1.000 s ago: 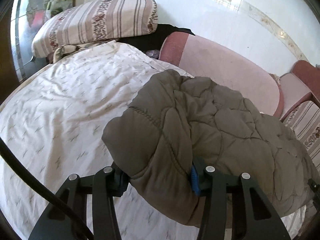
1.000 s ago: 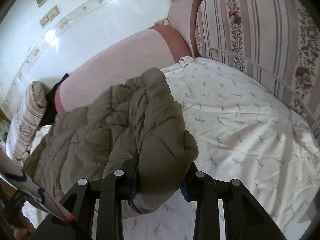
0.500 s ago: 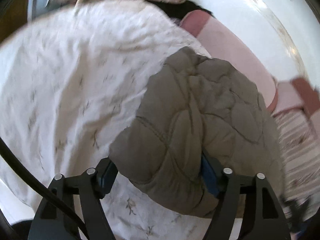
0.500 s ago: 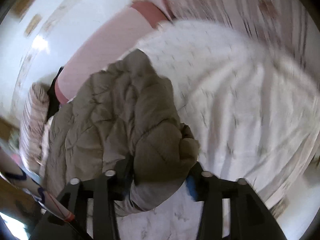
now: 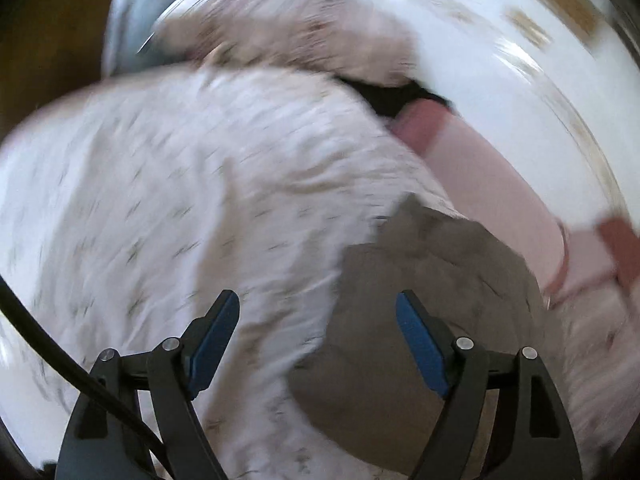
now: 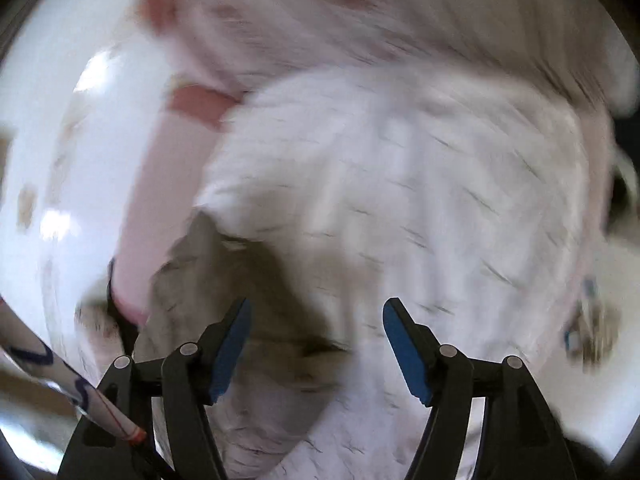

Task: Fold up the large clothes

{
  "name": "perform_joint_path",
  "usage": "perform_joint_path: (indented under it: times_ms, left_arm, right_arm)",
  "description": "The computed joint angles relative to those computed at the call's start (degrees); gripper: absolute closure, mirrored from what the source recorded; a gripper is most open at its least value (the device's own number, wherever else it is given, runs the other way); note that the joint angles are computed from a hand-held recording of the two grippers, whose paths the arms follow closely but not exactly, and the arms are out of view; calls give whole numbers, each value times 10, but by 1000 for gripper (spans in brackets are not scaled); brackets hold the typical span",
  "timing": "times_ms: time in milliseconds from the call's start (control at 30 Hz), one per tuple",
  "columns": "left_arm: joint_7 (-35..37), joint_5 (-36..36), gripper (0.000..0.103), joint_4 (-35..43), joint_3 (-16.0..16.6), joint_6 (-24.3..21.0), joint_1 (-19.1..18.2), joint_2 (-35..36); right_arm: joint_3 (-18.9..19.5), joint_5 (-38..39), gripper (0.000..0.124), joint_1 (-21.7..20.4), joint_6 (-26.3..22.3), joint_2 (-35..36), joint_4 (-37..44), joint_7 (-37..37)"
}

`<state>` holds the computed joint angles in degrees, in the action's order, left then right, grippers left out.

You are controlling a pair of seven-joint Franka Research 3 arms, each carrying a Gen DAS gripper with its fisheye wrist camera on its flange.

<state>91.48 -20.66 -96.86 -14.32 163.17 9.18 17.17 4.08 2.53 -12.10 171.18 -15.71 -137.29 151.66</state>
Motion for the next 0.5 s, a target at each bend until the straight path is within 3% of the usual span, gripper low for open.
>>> perform_joint_path:
  times_ms: [100, 200, 267, 367, 433, 500]
  left_arm:
    - [78, 48, 22, -51, -23, 91, -27, -24]
    - [129, 97, 21, -85, -47, 148, -47, -32]
    - [94, 171, 21, -82, -5, 149, -98, -23]
    - [37, 247, 20, -53, 38, 115, -142, 6]
    - [7, 278, 13, -35, 51, 103, -150, 24]
    - [0, 284, 10, -17, 37, 93, -136, 40]
  right_arm:
    - [98, -187, 52, -70, -11, 33, 71, 24]
    - [151, -346, 53, -72, -33, 93, 151, 38]
    - [158, -382, 55, -48, -62, 130, 193, 24]
    - [153, -446, 56, -15, -110, 178, 243, 29]
    - [142, -458, 56, 4, -144, 207, 271, 26]
    - [130, -441, 56, 17, -172, 221, 280, 3]
